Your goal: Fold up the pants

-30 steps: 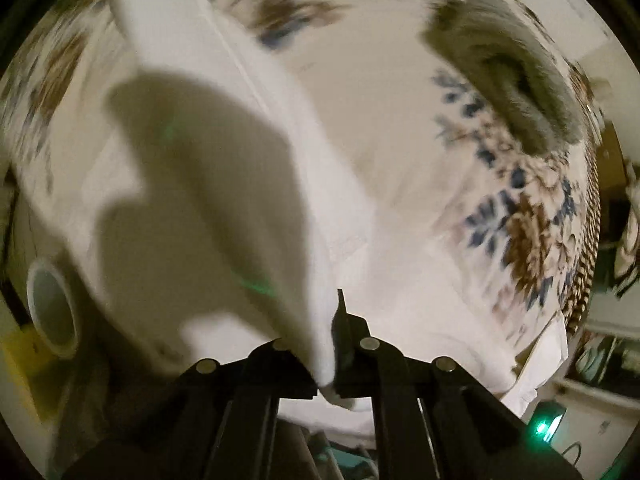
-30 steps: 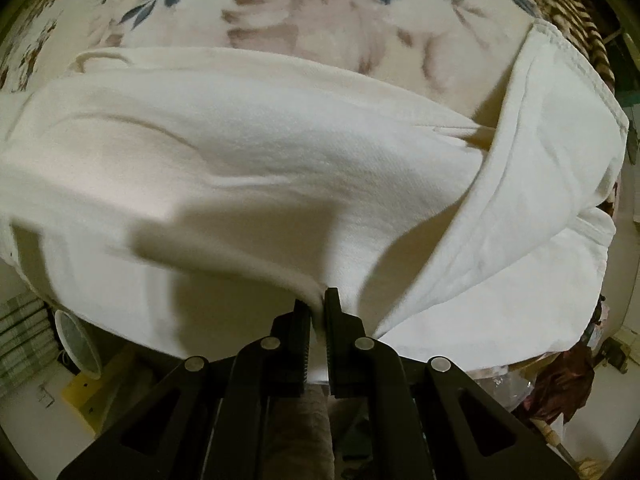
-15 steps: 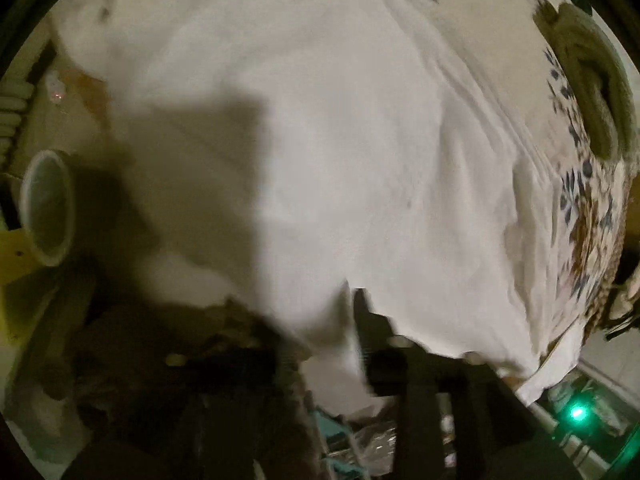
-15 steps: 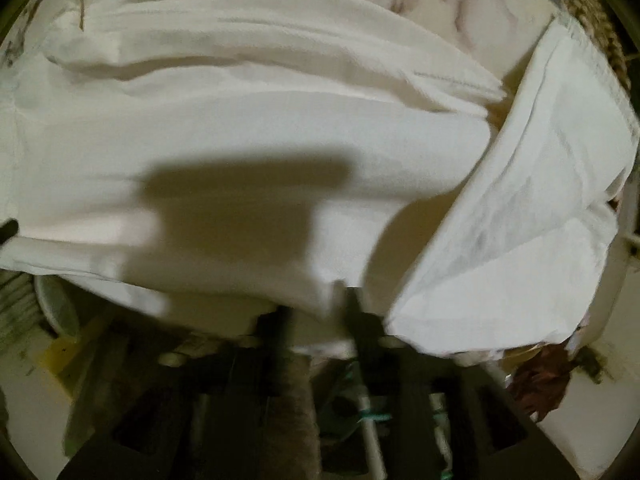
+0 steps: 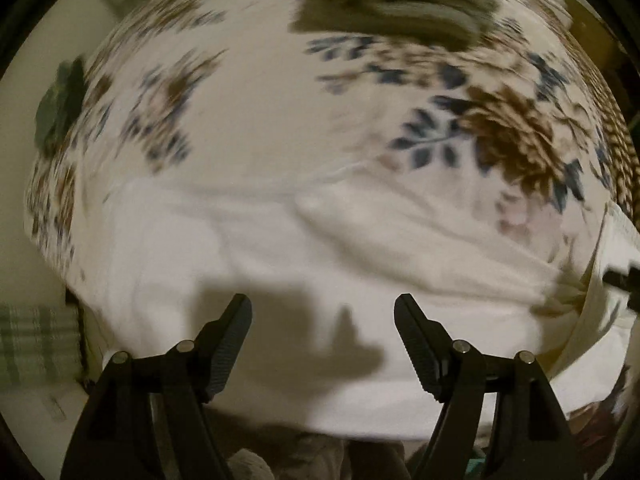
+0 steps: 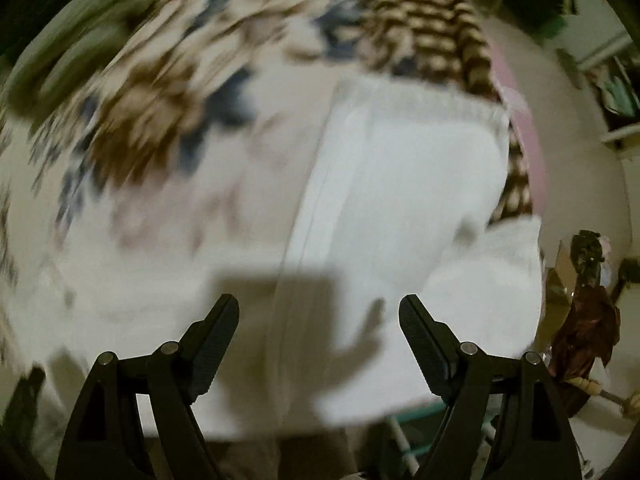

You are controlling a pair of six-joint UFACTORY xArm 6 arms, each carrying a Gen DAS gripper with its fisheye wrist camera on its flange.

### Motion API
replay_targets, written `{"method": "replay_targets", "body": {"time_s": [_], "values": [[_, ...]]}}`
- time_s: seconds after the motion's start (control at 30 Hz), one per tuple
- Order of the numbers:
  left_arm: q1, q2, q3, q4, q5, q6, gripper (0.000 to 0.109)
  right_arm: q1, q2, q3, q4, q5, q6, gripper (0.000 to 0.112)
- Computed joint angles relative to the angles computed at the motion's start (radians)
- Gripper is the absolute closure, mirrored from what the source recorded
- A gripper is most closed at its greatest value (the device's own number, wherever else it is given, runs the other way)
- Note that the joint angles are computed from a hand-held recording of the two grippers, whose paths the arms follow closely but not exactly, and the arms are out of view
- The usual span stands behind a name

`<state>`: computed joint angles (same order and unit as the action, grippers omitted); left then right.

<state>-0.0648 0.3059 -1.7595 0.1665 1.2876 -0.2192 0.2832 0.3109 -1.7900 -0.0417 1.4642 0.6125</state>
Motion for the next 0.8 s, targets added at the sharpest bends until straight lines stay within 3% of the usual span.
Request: {"method": "replay_targets", "body": {"time_s": [0.13, 0.27, 0.33, 0.4, 0.53, 0.73, 0.8], "values": [[-0.055, 0.071, -0.070, 0.034, -0.023, 0.020, 0.036, -0.025, 0.144, -0.148, -0.050, 0.027, 0.020, 0.028], [-0.090, 0.114, -0.115, 0.038, 0.001, 0.025, 0.036, -0.027, 0.200, -0.179, -0.028, 0.042, 0.014, 0.030], [-0.103, 0.113, -0.118, 0.026, 0.019, 0.032, 0.036, -0.016, 0.129, -0.080, -0.052, 0.001, 0.029, 0.057], [-0.114, 0.093, -0.096, 0.002, 0.030, 0.043, 0.036, -0.023, -0.005, 0.064, -0.019, -0.056, 0.081, 0.105], [-0.146, 0.059, -0.056, -0.032, 0.058, 0.067, 0.036, -0.062, -0.313, 0.368, -0.010, -0.123, 0.196, 0.105], [-0.188, 0.013, 0.028, -0.091, 0.084, 0.081, 0.036, -0.176, -0.796, 0.806, 0.073, -0.039, 0.340, 0.104], [-0.197, 0.021, 0.030, -0.113, 0.107, 0.070, 0.036, -0.299, -0.853, 0.909, 0.192, -0.015, 0.290, 0.085]]}}
